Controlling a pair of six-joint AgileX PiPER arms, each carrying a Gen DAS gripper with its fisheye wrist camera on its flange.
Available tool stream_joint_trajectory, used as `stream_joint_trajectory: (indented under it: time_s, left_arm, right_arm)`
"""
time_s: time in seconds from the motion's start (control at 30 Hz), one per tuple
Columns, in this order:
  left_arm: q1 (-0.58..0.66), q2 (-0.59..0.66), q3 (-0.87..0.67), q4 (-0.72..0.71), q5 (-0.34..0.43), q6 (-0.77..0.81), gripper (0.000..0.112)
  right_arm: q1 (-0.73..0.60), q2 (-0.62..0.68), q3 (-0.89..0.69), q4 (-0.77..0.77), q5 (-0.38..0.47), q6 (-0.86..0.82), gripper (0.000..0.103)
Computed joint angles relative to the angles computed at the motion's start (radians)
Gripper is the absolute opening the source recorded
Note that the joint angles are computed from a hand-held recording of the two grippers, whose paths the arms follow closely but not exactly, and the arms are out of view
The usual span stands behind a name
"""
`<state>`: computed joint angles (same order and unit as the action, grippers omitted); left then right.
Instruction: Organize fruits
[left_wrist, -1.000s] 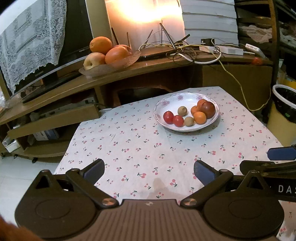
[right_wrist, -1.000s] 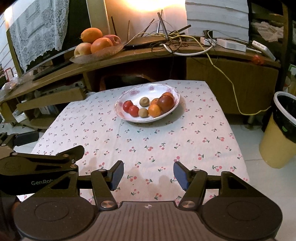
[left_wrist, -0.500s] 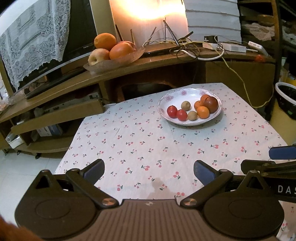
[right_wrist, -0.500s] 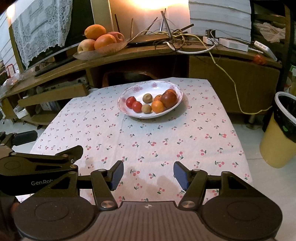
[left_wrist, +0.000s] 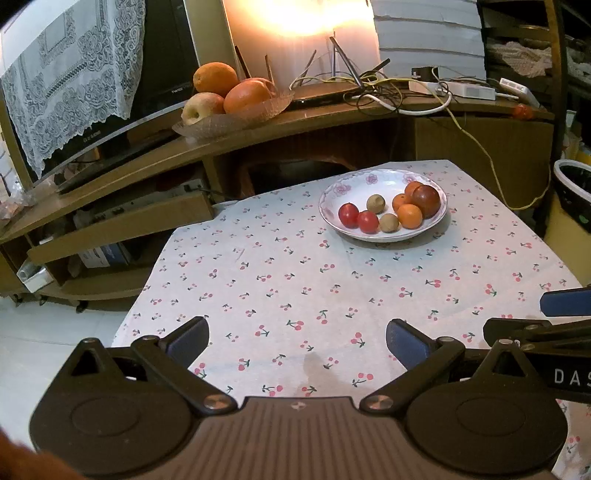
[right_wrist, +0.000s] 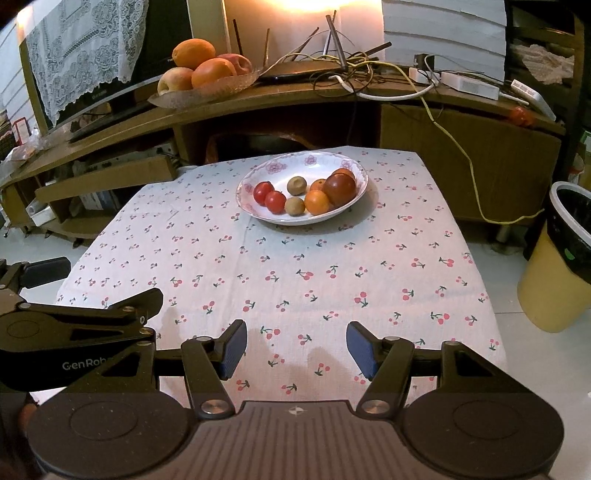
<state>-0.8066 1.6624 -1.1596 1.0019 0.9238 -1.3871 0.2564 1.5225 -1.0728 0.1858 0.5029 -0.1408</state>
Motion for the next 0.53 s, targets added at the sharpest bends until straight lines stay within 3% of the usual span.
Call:
stream_joint_trajectory:
  time_s: [0.53]
  left_arm:
    - [0.007, 0.001, -0.005, -0.026, 0.002, 0.009, 0.103]
  right_arm:
    - [0.01, 0.001, 0.005, -0.015, -0.004, 0.015, 0.062]
